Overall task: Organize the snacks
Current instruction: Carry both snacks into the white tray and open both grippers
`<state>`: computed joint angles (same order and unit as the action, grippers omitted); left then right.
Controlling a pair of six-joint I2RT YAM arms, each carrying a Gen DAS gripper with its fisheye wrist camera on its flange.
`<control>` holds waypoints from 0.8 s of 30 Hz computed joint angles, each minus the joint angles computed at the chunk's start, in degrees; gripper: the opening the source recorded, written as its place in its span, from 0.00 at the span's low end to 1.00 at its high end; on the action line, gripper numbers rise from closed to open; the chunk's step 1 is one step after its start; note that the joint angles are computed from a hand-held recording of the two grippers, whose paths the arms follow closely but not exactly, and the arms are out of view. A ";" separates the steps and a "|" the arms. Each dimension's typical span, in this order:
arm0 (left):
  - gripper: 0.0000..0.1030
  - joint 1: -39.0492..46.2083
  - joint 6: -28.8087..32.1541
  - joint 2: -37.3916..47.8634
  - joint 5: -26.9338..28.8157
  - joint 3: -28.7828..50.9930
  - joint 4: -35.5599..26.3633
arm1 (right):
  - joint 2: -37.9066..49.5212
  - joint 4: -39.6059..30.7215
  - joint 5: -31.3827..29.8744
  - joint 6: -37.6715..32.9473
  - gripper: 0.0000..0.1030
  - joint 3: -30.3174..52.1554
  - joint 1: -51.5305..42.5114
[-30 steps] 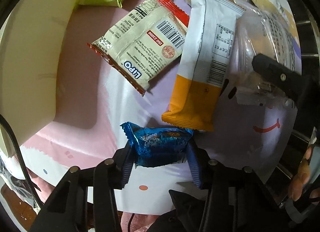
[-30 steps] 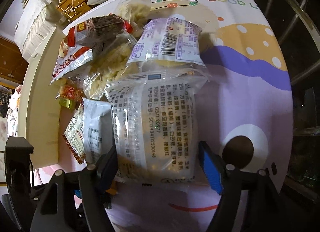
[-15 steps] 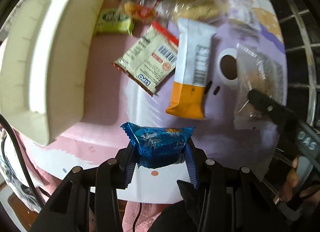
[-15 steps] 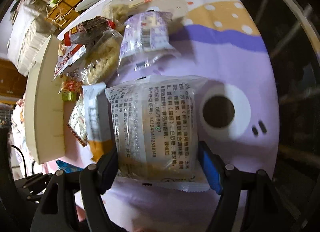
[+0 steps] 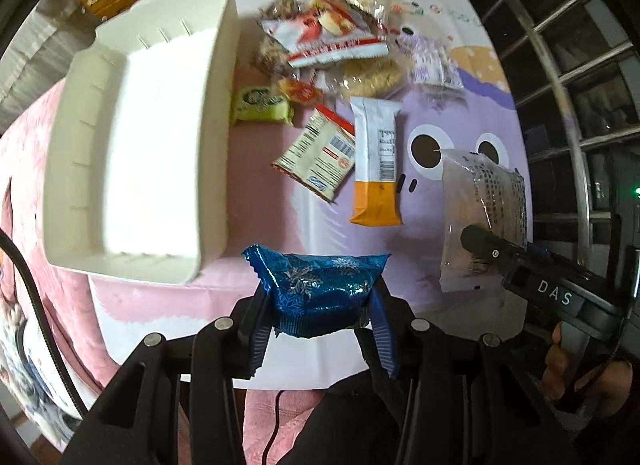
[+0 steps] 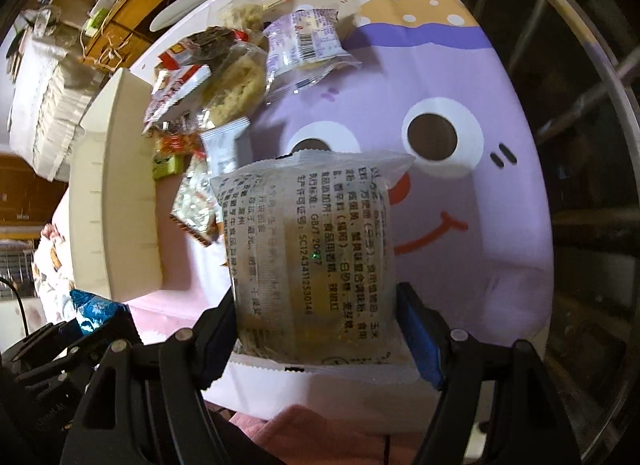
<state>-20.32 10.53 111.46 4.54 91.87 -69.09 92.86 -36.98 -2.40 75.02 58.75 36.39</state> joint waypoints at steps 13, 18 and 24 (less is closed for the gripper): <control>0.42 19.83 27.40 -1.07 10.43 11.34 -4.85 | 11.24 -8.85 13.97 20.90 0.72 21.87 13.33; 0.43 25.66 35.94 2.02 15.52 17.93 -5.45 | 19.62 -11.74 18.44 22.74 0.72 33.90 15.10; 0.43 31.32 41.28 8.97 20.10 28.75 -8.31 | 29.53 -14.76 22.30 22.40 0.73 48.76 16.99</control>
